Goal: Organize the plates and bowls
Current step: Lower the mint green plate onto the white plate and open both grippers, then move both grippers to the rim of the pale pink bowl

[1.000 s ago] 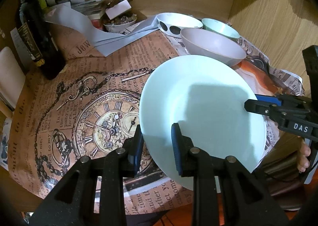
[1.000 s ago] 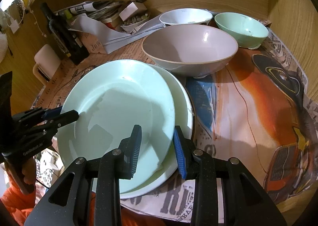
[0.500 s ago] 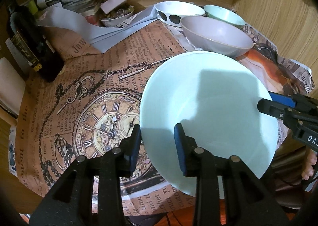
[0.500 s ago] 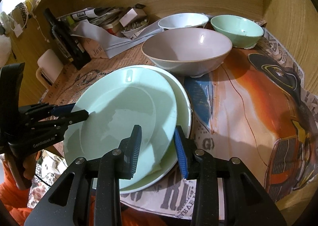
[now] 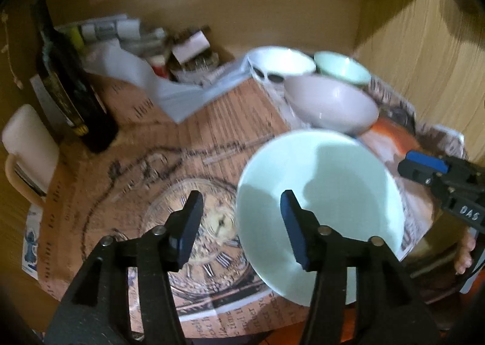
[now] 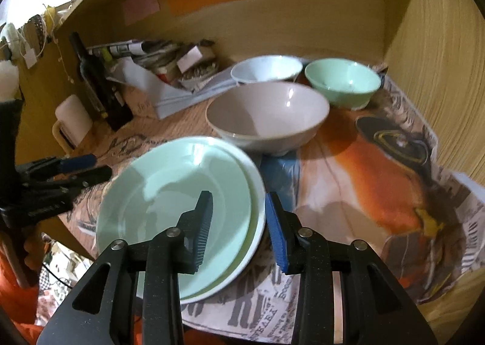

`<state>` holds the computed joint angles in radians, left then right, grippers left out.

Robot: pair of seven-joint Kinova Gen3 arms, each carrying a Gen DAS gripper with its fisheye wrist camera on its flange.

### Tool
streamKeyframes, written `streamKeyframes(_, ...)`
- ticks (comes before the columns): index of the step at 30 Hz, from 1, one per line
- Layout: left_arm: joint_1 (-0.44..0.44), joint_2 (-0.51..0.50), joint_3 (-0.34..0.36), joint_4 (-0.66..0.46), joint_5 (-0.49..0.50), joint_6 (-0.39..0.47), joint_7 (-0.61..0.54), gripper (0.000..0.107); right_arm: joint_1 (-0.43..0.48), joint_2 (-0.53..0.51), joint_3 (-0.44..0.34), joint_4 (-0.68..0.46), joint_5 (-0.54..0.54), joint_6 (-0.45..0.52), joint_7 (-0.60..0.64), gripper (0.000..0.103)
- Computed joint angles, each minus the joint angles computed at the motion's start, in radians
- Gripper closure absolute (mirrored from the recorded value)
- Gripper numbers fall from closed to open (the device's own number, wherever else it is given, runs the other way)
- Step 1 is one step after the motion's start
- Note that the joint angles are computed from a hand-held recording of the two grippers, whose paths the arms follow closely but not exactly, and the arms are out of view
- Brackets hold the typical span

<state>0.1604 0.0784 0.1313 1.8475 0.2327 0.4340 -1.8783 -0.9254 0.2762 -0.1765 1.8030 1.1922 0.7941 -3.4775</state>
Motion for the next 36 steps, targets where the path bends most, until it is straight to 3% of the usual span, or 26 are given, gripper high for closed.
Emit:
streamKeyframes(7,-0.032,-0.031,0.004,0.005,0.166,-0.079,-0.141,0.038,-0.009,-0.003,0.006,-0.011,0.063,0.08,-0.034,0.053)
streamKeyframes(13,-0.046,0.016,0.018,-0.063,0.243,-0.067,-0.209,0.03,0.018,-0.004,0.003,-0.029,0.089,0.109,-0.034,0.046)
streamKeyframes(25,0.025,0.187,0.031,-0.295,0.043,0.034,-0.038,0.029,0.089,0.016,0.038,-0.063,0.101,0.067,-0.022,0.041)
streamKeyframes(36,0.071,0.388,0.043,-0.564,-0.055,0.222,0.027,0.029,0.186,0.058,0.091,-0.106,-0.036,-0.068,0.109,0.041)
